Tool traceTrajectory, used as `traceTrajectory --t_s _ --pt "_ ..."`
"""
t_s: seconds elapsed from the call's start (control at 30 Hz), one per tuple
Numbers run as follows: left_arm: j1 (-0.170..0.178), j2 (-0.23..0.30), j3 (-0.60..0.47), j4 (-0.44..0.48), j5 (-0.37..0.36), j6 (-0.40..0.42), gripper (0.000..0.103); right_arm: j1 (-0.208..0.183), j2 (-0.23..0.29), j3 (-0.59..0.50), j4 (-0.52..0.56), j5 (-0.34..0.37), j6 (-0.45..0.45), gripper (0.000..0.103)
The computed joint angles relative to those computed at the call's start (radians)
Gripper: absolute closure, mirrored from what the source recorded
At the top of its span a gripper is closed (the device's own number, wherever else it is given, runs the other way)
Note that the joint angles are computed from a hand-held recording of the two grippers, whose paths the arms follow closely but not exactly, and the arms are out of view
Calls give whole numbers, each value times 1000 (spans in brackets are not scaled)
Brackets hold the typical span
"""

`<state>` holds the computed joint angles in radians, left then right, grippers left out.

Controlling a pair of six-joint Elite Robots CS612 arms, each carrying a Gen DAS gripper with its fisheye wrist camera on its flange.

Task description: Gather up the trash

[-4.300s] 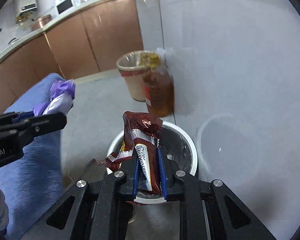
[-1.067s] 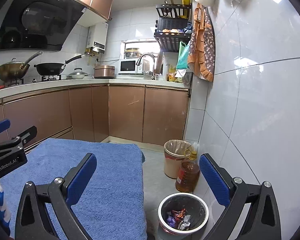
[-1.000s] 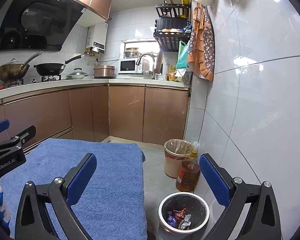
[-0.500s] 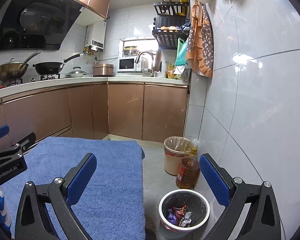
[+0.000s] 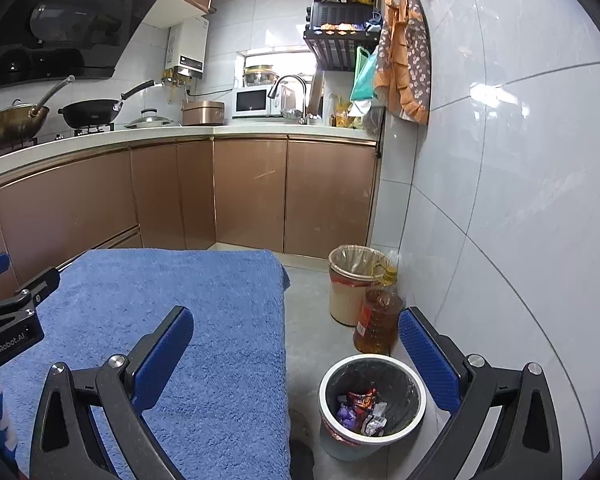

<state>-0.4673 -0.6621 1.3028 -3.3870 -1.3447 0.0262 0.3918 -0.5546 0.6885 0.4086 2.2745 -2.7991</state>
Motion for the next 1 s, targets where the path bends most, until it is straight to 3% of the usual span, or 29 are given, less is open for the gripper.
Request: traceTrajectory --t_s 0.3,1.0 --pt "-2 2 4 -2 7 20 14 -5 6 2 23 -13 32 0" --pt "1 -13 25 -27 -5 27 14 -4 -32 65 -35 -7 27 0"
